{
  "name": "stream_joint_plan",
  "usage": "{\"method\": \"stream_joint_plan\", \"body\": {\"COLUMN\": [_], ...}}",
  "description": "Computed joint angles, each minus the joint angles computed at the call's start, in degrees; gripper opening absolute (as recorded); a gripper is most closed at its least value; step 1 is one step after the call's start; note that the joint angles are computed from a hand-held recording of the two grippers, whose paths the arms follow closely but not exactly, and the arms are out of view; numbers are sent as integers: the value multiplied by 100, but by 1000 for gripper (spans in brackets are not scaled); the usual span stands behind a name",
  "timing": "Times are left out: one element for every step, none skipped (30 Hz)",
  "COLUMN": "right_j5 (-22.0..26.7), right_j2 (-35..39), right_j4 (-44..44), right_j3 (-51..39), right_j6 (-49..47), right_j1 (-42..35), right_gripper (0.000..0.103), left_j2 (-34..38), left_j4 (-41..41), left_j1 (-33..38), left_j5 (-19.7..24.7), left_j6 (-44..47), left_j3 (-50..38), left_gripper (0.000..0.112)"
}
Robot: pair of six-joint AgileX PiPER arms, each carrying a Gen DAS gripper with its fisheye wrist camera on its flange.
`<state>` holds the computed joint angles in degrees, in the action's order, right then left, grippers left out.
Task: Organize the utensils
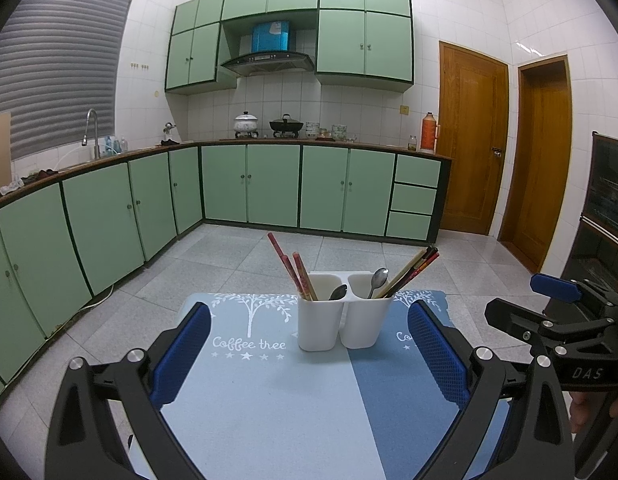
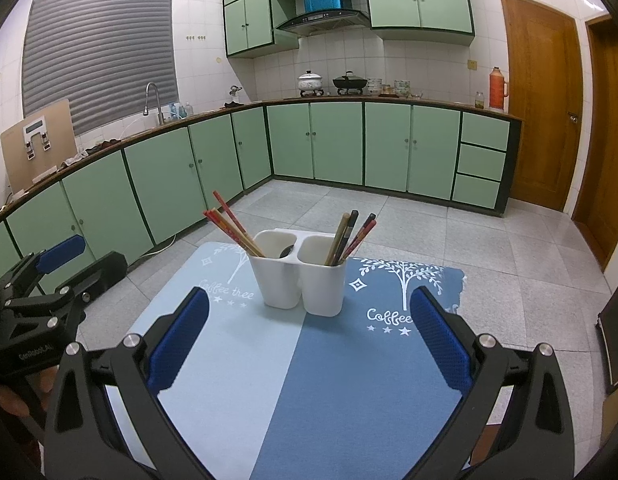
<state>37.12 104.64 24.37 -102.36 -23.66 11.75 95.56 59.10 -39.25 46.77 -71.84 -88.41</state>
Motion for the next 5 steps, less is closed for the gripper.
{"method": "stream_joint_plan", "body": {"right_j5": [-8,-8,0,-6,-4], "right_j2": [-8,-7,-2,-6,-5], "right_j4": [-22,-22,6,-22,-18], "right_j3": [6,4,0,1,0], "right_j6": [28,28,-4,29,24], "right_j1": [23,21,-1,23,19], "right_gripper": [98,98,98,98,98], "left_j2": [-6,-4,-9,18,10], "left_j4": [-7,-3,6,-1,0], "left_j1": [10,18,17,11,13], "left_j5": [-8,-11,-7,4,-2], "left_j6": [-2,-13,-23,-13,-14], "left_j3": [15,24,37,4,16], "left_gripper": [97,97,97,97,97]}}
